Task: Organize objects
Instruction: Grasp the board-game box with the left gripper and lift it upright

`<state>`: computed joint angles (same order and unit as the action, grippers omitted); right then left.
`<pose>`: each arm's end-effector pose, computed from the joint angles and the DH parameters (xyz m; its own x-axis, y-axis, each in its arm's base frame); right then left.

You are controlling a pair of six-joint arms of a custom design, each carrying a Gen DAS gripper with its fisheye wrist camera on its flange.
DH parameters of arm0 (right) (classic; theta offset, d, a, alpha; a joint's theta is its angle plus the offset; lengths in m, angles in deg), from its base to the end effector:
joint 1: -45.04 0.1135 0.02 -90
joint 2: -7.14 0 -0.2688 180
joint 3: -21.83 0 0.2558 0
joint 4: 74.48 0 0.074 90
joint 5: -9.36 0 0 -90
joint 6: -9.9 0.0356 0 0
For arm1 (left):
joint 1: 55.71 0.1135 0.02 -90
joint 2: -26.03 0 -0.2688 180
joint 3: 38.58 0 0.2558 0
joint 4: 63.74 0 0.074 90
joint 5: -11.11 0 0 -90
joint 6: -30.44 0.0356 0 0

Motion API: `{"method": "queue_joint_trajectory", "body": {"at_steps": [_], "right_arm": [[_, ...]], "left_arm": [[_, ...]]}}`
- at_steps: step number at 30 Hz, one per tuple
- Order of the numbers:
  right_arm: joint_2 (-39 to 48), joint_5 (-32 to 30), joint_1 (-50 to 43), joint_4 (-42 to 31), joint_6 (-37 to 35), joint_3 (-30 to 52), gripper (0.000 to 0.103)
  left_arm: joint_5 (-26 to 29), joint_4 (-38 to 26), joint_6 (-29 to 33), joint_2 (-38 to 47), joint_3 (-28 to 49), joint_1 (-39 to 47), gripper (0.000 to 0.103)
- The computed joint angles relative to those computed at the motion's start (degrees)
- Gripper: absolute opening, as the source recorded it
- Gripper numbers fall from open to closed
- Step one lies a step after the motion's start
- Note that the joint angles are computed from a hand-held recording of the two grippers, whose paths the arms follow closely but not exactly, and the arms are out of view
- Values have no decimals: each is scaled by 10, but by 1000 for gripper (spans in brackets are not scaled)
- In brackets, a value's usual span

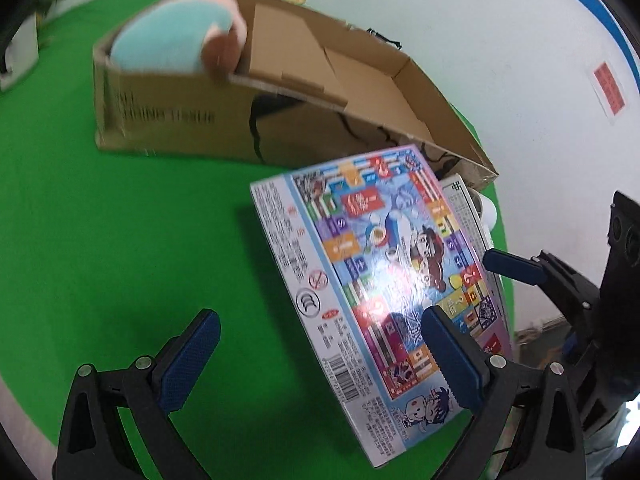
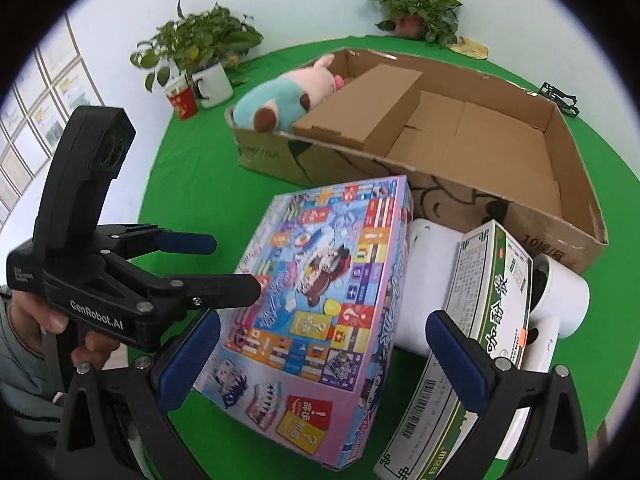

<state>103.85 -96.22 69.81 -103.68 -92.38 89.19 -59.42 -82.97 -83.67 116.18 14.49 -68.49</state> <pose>0.2964 0.1473 0.1627 -0.6440 -0.5228 -0.5585 -0.6834 0.7212 0.1129 0.2748 -0.0745 0.1386 -0.8995 -0.1909 -0.3930 0.0235 0.8771 -0.4797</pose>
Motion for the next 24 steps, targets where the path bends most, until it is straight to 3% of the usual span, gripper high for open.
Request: {"method": "queue_joint_trajectory", "body": {"at_steps": [4, 11, 17, 20, 24], "right_arm": [[9, 1, -8, -10, 11, 0, 98], [16, 20, 26, -9, 5, -2, 90], [27, 18, 39, 4, 31, -4, 89], [35, 42, 47, 12, 46, -3, 80], [36, 50, 49, 24, 51, -6, 80]], "left_arm": [[38, 31, -3, 22, -8, 11, 93], [95, 75, -13, 47, -22, 24, 71], [92, 92, -16, 42, -41, 32, 69], [78, 87, -9, 36, -41, 34, 69], [64, 100, -18, 35, -45, 24, 65]]}}
